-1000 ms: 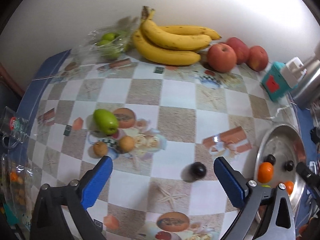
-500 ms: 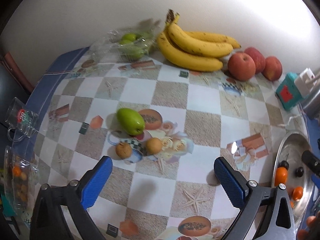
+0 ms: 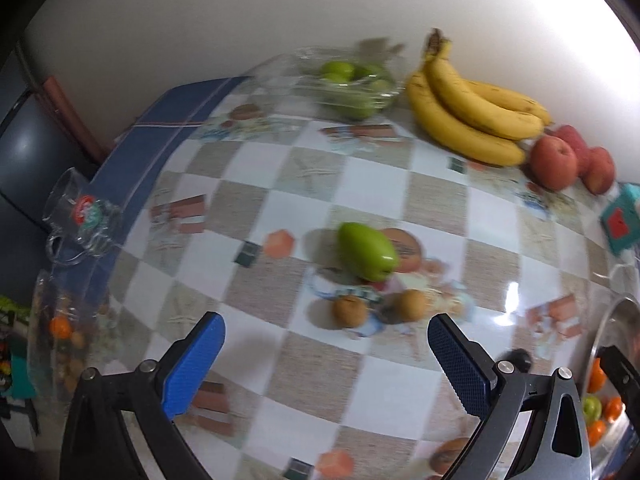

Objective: Organize fruits
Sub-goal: 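Withdraw both open grippers from the bowl toward the table fruit, then close the right gripper on a black plum while the left gripper approaches a brown kiwi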

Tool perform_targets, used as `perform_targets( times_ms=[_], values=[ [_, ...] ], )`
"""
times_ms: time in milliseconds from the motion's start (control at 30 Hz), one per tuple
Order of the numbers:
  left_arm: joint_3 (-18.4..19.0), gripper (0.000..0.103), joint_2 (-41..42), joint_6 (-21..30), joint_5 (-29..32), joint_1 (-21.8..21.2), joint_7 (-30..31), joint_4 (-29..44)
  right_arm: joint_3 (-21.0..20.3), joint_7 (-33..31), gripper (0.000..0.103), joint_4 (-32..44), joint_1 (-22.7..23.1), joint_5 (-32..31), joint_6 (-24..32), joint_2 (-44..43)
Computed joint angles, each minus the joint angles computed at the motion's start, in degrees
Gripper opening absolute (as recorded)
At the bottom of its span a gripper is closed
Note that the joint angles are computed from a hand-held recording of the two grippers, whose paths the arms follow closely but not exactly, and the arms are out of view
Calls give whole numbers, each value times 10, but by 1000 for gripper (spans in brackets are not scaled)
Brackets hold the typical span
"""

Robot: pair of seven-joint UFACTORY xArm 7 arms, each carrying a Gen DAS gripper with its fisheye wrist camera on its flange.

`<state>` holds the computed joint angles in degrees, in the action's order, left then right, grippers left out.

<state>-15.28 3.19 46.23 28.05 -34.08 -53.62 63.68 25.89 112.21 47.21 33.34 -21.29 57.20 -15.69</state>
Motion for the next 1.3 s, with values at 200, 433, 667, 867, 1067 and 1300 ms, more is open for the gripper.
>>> perform_targets(
  times_ms=[200,433,667,867,1067,1300],
  values=[
    [13,103,-24,-11,-15,27,-2,-26,-7,-15,94,34,1,-35,-58,55],
    [12,103,-28,-26,-47,49,15,-39,-28,-33,94,71,23,-62,-74,106],
    [12,103,5,-36,-80,45,53,-29,-46,-37,94,56,31,-54,-107,121],
    [21,103,27,-51,-114,43,70,-29,-58,-44,94,40,32,-39,-151,140],
    [25,103,38,-69,-135,42,82,-27,-67,-52,94,35,35,-24,-168,154],
    [28,98,54,-76,-133,34,90,-14,-75,-57,94,49,41,-39,-167,170]
  ],
)
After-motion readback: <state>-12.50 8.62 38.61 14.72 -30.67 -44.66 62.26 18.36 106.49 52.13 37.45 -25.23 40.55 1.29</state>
